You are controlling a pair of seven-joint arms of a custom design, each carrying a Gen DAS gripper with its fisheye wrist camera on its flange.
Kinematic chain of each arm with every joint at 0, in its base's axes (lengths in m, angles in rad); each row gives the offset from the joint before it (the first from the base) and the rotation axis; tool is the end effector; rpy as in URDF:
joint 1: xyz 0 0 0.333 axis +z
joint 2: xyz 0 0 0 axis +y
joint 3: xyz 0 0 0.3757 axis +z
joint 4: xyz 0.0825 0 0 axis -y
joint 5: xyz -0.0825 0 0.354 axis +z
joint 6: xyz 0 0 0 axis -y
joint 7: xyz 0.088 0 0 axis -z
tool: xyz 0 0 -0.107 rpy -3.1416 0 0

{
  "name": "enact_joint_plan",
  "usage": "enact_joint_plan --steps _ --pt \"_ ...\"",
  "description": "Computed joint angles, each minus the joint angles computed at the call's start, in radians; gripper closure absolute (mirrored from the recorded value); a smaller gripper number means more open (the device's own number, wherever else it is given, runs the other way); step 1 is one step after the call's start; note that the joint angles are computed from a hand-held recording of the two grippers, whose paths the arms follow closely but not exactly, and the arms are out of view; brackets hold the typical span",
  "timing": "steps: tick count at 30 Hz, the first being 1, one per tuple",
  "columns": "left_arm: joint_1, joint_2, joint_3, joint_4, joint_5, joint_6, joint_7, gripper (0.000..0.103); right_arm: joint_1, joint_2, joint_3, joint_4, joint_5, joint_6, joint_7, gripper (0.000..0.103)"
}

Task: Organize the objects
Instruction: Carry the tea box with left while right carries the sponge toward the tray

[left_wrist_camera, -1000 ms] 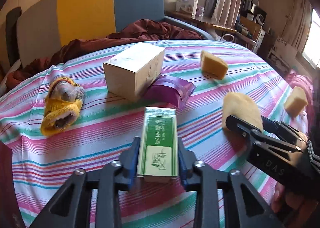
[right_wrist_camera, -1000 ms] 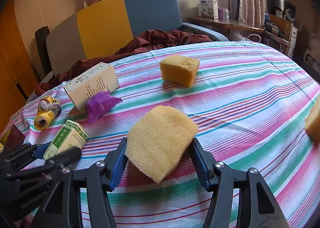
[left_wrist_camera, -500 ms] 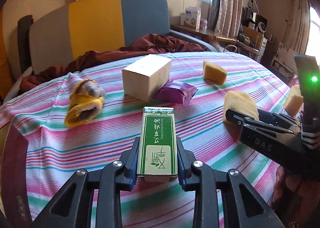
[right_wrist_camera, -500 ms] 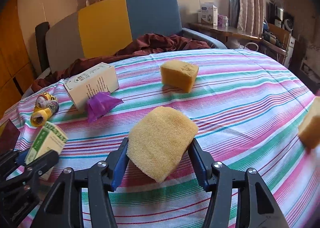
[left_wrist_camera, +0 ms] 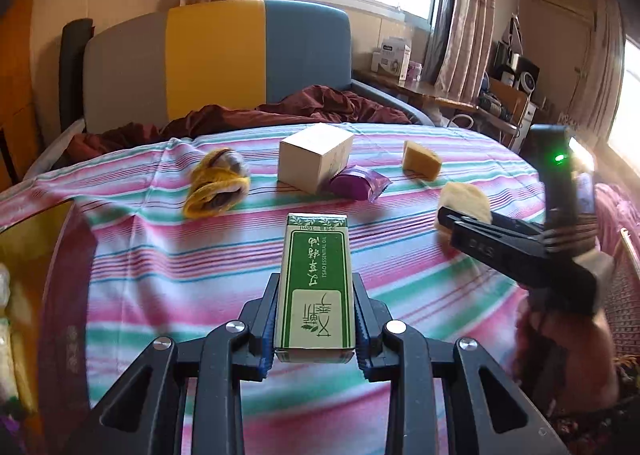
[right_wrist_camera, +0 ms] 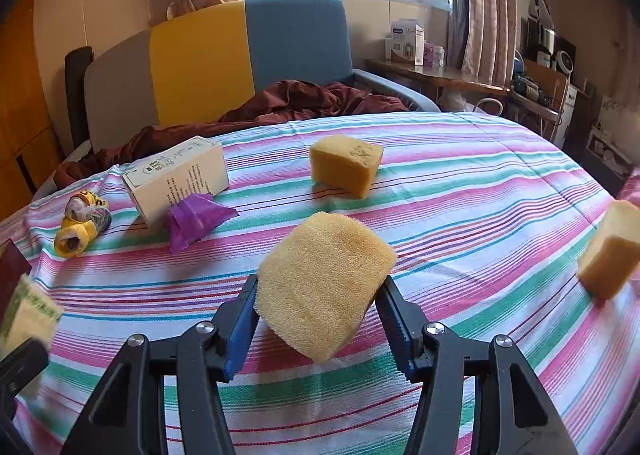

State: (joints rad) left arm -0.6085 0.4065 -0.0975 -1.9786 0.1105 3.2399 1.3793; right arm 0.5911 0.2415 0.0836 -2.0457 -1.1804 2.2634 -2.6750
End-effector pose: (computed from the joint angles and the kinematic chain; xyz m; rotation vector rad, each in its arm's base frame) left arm 0.5053 -0.4326 0.4419 -1.2220 2.3277 -1.1318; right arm 0.4754 0.3455 0.4110 -1.2289 2.1957 -0.9780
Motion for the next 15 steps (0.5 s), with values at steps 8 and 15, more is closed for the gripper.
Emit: enact_joint_plan --steps 8,15 --pt "0.117 -0.107 -0.082 -0.120 -0.030 0.052 0.007 0.072 0.015 0.009 0.005 0.019 0.006 -0.035 -0.034 0.045" --pt "0.296 -0.177 -0.191 -0.198 -0.069 0.043 -0.020 0.072 0.028 0.012 0.008 0.033 0.009 -0.048 -0.064 0.045"
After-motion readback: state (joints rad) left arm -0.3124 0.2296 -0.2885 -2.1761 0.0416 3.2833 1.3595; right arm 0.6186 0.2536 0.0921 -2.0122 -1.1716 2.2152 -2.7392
